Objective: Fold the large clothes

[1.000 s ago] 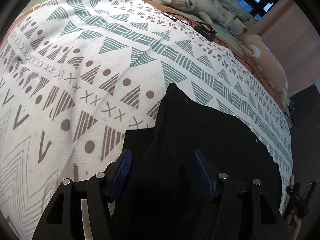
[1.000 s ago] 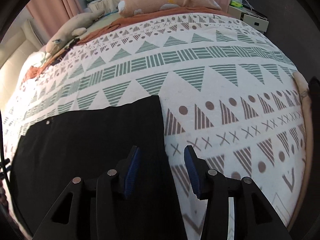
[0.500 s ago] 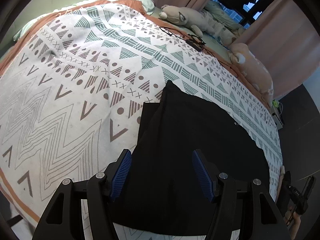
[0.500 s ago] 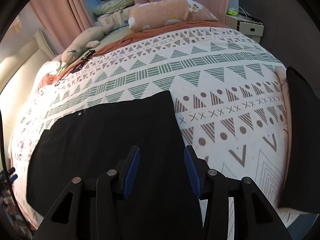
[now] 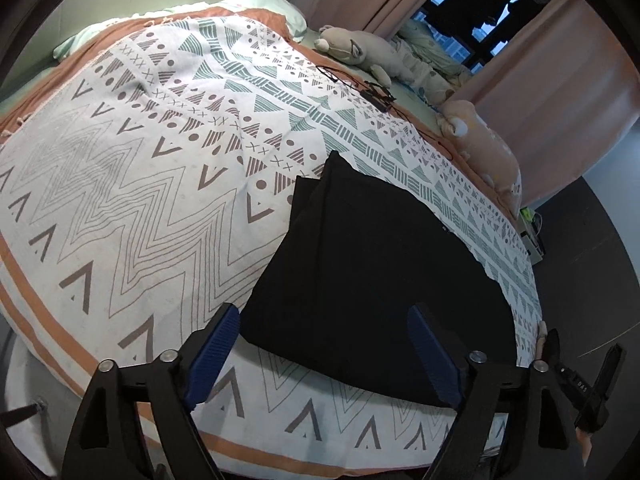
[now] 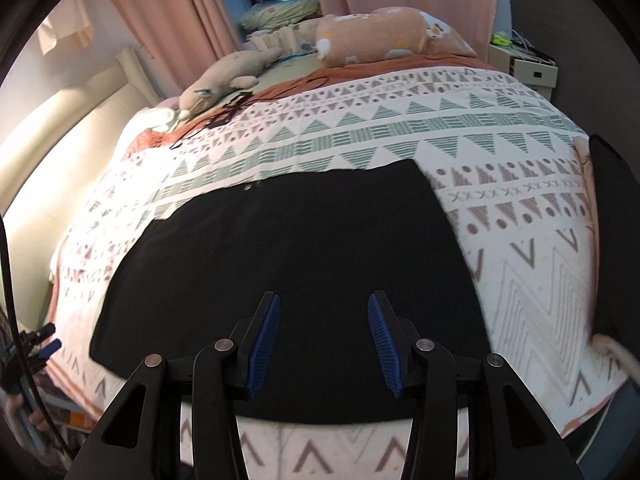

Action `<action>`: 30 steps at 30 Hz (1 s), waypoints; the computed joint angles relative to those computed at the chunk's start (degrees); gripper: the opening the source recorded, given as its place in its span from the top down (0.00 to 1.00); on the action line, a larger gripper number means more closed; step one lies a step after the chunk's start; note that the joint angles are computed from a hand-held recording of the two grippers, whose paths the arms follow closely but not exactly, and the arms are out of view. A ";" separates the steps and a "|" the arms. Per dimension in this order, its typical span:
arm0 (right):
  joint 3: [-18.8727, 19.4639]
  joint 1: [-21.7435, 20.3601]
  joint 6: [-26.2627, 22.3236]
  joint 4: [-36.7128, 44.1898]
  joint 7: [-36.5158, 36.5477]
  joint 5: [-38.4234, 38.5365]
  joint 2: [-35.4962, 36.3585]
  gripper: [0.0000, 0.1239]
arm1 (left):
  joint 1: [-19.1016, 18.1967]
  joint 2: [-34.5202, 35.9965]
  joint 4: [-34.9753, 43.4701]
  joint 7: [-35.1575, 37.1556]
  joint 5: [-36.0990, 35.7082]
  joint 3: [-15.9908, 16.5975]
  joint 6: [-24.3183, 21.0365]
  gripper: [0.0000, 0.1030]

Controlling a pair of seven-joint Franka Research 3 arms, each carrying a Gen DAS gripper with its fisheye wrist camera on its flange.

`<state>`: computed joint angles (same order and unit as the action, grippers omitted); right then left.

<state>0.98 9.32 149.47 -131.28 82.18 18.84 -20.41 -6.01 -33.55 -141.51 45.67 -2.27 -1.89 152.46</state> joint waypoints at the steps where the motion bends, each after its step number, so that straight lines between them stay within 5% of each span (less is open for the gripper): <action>1: 0.49 0.42 0.66 -1.17 0.15 0.20 -0.94 0.63 | 0.15 -1.04 -0.99 -0.39 0.02 -0.16 0.46 0.11; 18: 4.29 7.79 0.51 -6.54 2.25 1.56 -1.94 0.63 | -7.22 -4.51 -12.51 0.63 -7.99 5.74 10.88 0.11; 24: 5.28 9.45 -0.43 -5.54 2.49 1.07 1.09 0.71 | -14.79 1.85 -11.31 5.54 -14.96 11.58 15.68 0.39; 30: 5.48 9.85 -3.34 -3.65 3.18 0.01 5.15 0.74 | -17.98 7.51 -8.77 10.10 -21.26 13.59 17.70 0.50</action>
